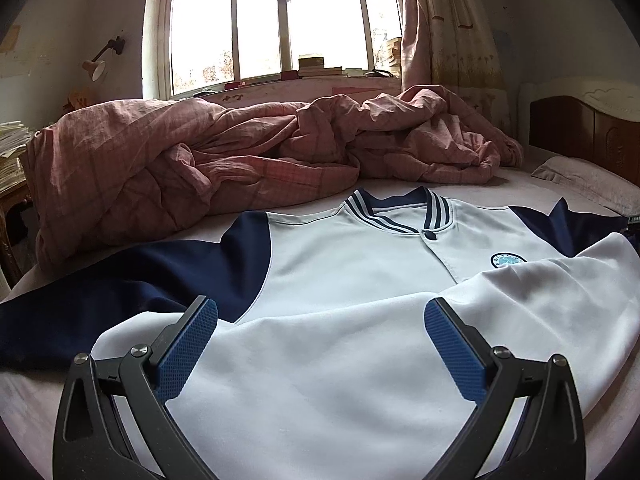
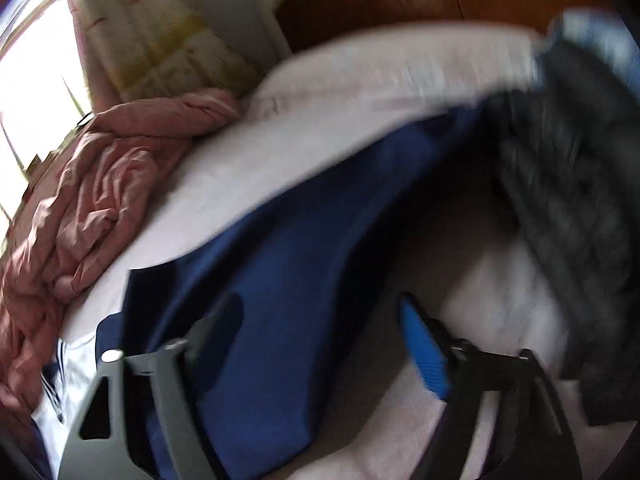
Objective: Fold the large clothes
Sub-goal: 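Grasp the navy sleeve cuff with the right gripper and lift it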
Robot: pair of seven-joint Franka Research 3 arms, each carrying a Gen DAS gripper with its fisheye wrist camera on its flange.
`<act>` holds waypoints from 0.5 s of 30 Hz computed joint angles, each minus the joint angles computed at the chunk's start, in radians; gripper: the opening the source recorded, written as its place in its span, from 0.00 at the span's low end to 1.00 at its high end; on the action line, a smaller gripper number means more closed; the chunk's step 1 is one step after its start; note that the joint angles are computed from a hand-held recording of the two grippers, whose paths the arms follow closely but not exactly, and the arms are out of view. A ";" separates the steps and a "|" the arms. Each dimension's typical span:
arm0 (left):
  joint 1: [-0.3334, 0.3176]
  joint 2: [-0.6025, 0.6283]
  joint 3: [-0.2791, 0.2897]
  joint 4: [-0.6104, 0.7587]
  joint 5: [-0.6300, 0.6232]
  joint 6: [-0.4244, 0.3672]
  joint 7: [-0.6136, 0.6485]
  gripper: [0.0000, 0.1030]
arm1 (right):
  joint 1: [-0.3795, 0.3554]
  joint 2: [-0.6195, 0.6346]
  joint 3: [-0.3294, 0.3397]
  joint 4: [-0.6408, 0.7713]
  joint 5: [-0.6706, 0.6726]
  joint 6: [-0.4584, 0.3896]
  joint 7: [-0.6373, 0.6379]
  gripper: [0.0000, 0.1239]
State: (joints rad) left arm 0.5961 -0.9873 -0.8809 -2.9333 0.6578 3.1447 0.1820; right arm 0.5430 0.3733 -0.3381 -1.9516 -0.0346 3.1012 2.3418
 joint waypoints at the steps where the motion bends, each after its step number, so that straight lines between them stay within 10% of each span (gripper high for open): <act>1: -0.001 -0.002 0.000 -0.001 0.000 -0.003 -0.001 1.00 | -0.007 0.003 -0.001 -0.003 -0.042 0.007 0.050 0.34; 2: -0.001 -0.006 -0.002 -0.001 0.001 -0.007 -0.003 1.00 | -0.031 0.000 0.028 -0.016 -0.021 0.034 0.030 0.08; 5: 0.000 -0.024 -0.016 0.003 0.010 -0.014 -0.007 1.00 | -0.062 -0.022 0.107 -0.058 0.150 0.159 -0.216 0.03; 7: -0.001 -0.037 -0.025 0.004 0.017 -0.019 -0.013 1.00 | -0.094 -0.063 0.160 -0.094 0.031 0.251 -0.200 0.03; 11: -0.003 -0.047 -0.030 0.007 0.029 -0.026 -0.021 1.00 | -0.392 -0.143 0.499 -0.149 -0.296 0.407 -0.081 0.03; 15: -0.002 -0.037 -0.028 0.015 0.045 -0.035 -0.026 1.00 | -0.614 -0.171 0.810 -0.127 -0.531 0.326 -0.045 0.03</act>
State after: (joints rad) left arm 0.5943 -1.0244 -0.9086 -2.9184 0.7027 3.1093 0.1560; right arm -0.0714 0.2019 0.4718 -2.0785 -0.5658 3.4277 2.2965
